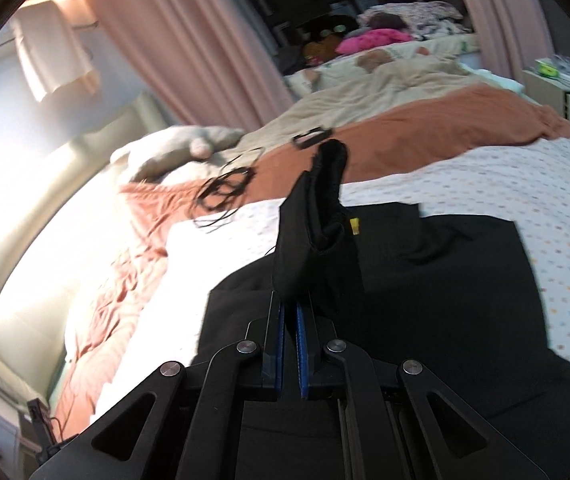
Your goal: Fold large clothes
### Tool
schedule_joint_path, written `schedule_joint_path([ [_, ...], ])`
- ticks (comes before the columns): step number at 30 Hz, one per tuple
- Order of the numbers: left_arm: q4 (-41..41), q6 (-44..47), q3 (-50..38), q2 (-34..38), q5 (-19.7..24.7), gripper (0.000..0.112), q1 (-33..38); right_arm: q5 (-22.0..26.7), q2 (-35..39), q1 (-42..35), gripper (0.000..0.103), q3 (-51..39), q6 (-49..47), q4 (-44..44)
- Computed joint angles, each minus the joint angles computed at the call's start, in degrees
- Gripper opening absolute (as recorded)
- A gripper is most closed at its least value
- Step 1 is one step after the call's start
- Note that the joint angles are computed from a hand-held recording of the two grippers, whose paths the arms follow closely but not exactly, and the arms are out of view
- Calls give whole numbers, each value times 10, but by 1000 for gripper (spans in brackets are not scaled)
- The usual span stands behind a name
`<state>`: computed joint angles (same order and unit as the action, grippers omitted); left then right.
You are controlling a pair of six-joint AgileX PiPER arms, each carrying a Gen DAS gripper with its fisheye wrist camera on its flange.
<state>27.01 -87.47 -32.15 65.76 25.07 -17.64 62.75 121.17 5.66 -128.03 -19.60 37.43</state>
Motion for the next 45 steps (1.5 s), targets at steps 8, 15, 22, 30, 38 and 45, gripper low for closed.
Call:
schedule_joint_path([
  [8, -14, 9, 71, -92, 25, 71, 13, -41, 8, 105, 6, 37, 31, -46],
  [15, -66, 64, 115, -130, 11, 71, 59, -13, 35, 195, 57, 44, 21, -102],
  [22, -33, 13, 115, -127, 14, 71, 18, -28, -6, 182, 60, 115, -23, -108],
  [30, 63, -138, 99, -101, 41, 71, -88, -41, -65, 90, 60, 211, -64, -95],
  [38, 135, -268, 57, -52, 80, 70, -185, -27, -121, -46, 65, 295, -138, -61],
  [45, 160, -311, 4, 10, 103, 70, -248, -13, -157, -173, 65, 350, -224, -37],
])
